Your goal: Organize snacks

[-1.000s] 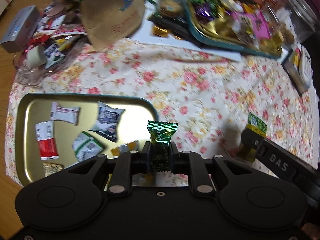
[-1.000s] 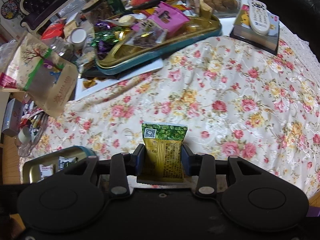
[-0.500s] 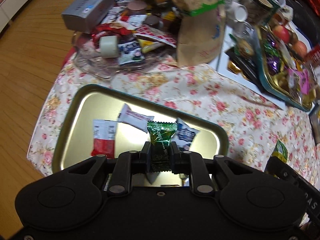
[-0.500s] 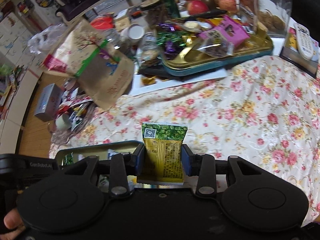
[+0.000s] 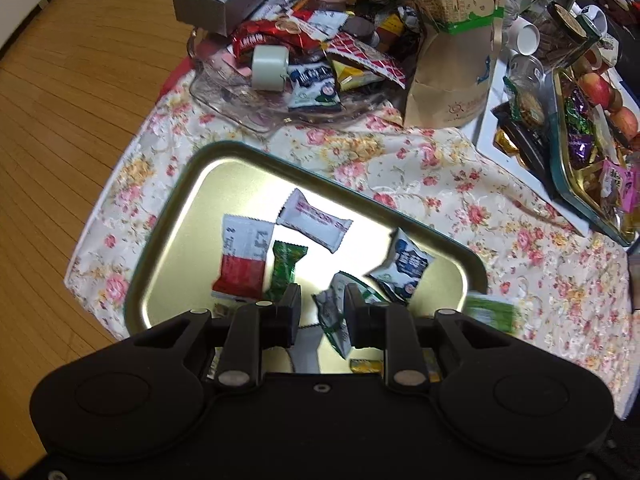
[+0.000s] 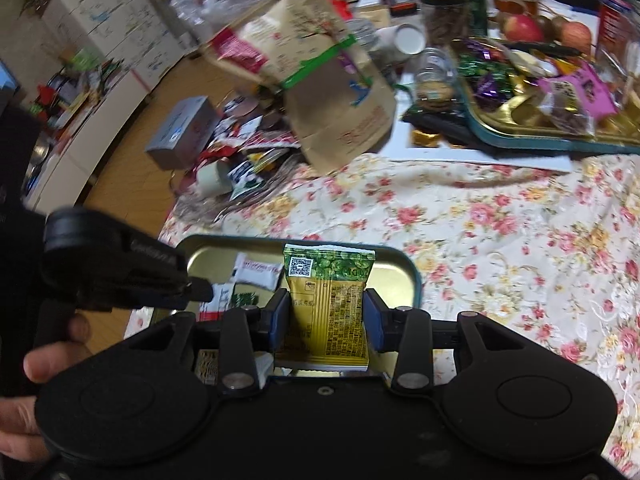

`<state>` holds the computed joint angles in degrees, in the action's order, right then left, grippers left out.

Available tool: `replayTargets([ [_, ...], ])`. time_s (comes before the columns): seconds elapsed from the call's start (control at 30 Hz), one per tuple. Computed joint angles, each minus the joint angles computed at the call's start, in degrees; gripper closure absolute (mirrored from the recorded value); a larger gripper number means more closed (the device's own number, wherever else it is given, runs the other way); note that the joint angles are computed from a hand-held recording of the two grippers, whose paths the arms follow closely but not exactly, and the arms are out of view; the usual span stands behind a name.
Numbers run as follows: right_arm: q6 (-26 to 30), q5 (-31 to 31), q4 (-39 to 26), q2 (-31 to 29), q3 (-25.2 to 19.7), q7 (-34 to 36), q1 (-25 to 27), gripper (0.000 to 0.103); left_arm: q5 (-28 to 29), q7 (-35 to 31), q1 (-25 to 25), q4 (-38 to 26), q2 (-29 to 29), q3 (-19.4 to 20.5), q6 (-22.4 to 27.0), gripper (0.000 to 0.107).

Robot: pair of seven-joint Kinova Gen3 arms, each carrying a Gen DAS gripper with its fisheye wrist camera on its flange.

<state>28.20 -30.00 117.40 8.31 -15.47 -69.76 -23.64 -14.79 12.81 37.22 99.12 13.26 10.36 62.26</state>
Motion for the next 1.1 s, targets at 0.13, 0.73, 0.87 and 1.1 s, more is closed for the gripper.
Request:
replayTargets([
  [0.13, 0.81, -1.62, 0.18, -0.26, -1.19, 3.7, -0.22, 0.044, 0.43, -0.28, -0.16, -0.3, 0.24, 0.12, -0.1, 0.075],
  [0.73, 3.97, 11.7, -2.9, 2.08, 2.48, -12.97, -3.63, 0.041, 1.73, -5.01, 1.04, -4.05, 4.1, -0.4, 1.95, 0.075],
  [0.87, 3.72, 13.72, -2.85, 2.27, 2.61, -14.53, -3.1, 0.041, 0.45, -5.16, 2.6, -6.32, 5.93, -0.89, 5.63, 0.075],
  [1.1, 4.2, 18.17, -3.15, 2.96, 3.12, -18.34, -3.81, 0.041, -1.59, -5.15, 4.89, -9.59, 8.43, -1.57, 10.8, 0.075],
])
